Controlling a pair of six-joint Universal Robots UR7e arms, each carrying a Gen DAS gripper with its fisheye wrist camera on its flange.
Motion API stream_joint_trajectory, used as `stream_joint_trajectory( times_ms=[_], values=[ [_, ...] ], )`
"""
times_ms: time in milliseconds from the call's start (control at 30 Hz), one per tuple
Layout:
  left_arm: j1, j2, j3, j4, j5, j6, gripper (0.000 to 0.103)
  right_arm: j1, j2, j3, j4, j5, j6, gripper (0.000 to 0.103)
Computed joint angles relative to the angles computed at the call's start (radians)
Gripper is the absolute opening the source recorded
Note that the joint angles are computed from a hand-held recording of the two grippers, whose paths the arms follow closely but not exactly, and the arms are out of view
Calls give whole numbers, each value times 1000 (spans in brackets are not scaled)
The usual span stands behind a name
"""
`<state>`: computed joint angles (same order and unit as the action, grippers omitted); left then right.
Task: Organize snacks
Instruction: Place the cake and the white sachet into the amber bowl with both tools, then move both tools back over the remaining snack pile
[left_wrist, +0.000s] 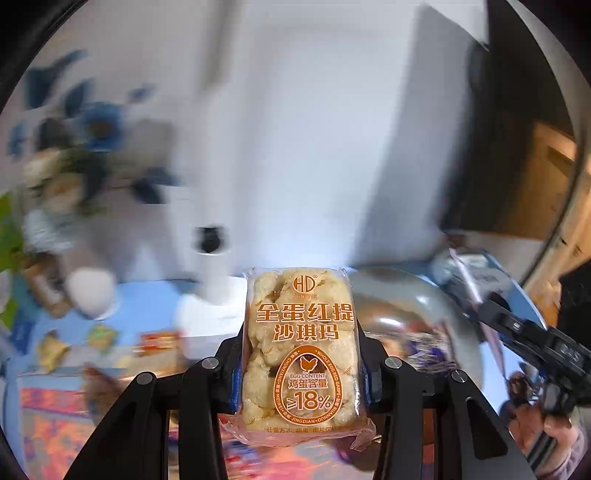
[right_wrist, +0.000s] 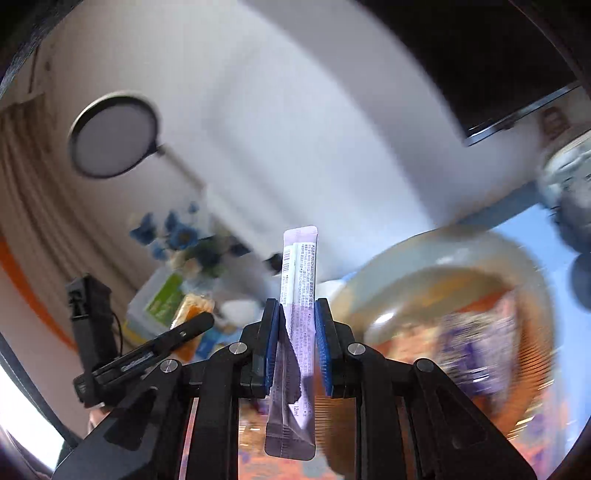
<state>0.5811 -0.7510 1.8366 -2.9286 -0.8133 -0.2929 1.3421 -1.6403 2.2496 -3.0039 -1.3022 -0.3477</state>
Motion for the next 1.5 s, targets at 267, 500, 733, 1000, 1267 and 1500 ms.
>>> stream_joint_trajectory(
  times_ms=[267, 500, 733, 1000, 1267, 1500],
  values=[
    [20, 160, -137, 64, -105, -41, 43, -39, -6, -65, 83, -167, 34, 19],
    [34, 161, -161, 135, -39, -137, 100, 54, 84, -119, 69, -426, 76, 97],
    [23, 47, -60, 114, 86, -90, 100, 159, 101, -88, -6, -494, 81, 97],
    [42, -192, 157, 135, 191, -104, 103, 361, 207, -41, -88, -678, 27, 101],
    [95, -371, 359, 136, 216, -142, 103, 382, 319, 75, -136, -594, 71, 101],
    [146, -396, 440, 101, 155, -163, 103, 313, 421, 165, -321, -525, 68, 102]
  ],
)
